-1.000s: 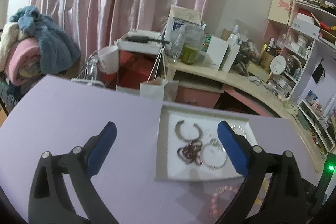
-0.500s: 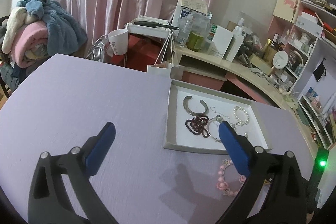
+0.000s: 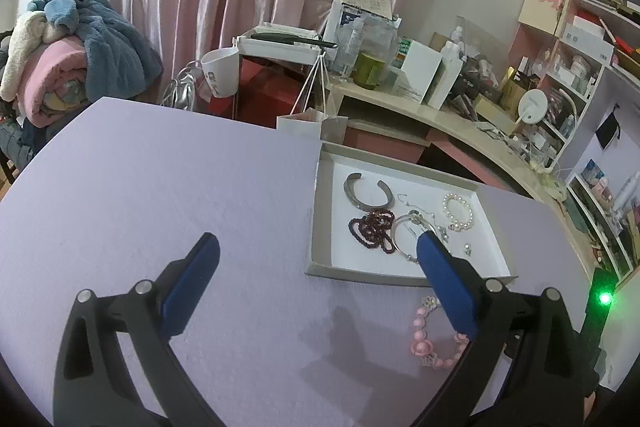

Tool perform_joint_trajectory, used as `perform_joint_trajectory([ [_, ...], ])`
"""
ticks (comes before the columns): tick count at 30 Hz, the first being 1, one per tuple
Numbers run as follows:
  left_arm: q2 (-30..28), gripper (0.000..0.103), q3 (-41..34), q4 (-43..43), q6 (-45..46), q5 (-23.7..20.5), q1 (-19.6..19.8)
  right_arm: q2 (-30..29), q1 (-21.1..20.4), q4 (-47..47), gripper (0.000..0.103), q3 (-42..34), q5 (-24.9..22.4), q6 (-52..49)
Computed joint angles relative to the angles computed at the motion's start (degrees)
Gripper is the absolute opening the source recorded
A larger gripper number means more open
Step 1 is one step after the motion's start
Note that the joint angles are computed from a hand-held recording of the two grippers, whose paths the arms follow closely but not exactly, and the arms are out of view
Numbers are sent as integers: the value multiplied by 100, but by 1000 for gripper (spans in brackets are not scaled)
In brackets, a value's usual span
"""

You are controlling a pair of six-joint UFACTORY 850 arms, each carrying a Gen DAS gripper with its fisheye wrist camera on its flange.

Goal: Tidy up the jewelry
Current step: 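Move the right gripper to the yellow watch strap and close on it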

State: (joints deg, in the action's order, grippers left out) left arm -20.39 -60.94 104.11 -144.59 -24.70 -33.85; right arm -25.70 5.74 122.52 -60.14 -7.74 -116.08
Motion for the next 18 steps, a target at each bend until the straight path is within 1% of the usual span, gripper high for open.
perform_joint_trajectory([
  [5, -41, 99, -41, -60, 79, 56, 10, -66, 22, -96, 67, -61, 59, 30],
  [9, -48, 99, -36, -51, 85, 78, 13, -97, 16, -393, 66, -84, 71, 320],
  [12, -67, 99, -54, -71, 113, 104, 13, -112, 21, -605, 63, -97, 76, 511],
  [14, -77, 99, -64, -95, 146, 119, 16, -121, 32, -589, 61, -99, 84, 492],
  [15, -81, 99, -68, -93, 149, 128, 18, -119, 36, -441, 61, -93, 94, 334],
  [18, -92, 99, -78, -96, 157, 136, 16, -121, 38, -407, 61, -93, 97, 295],
])
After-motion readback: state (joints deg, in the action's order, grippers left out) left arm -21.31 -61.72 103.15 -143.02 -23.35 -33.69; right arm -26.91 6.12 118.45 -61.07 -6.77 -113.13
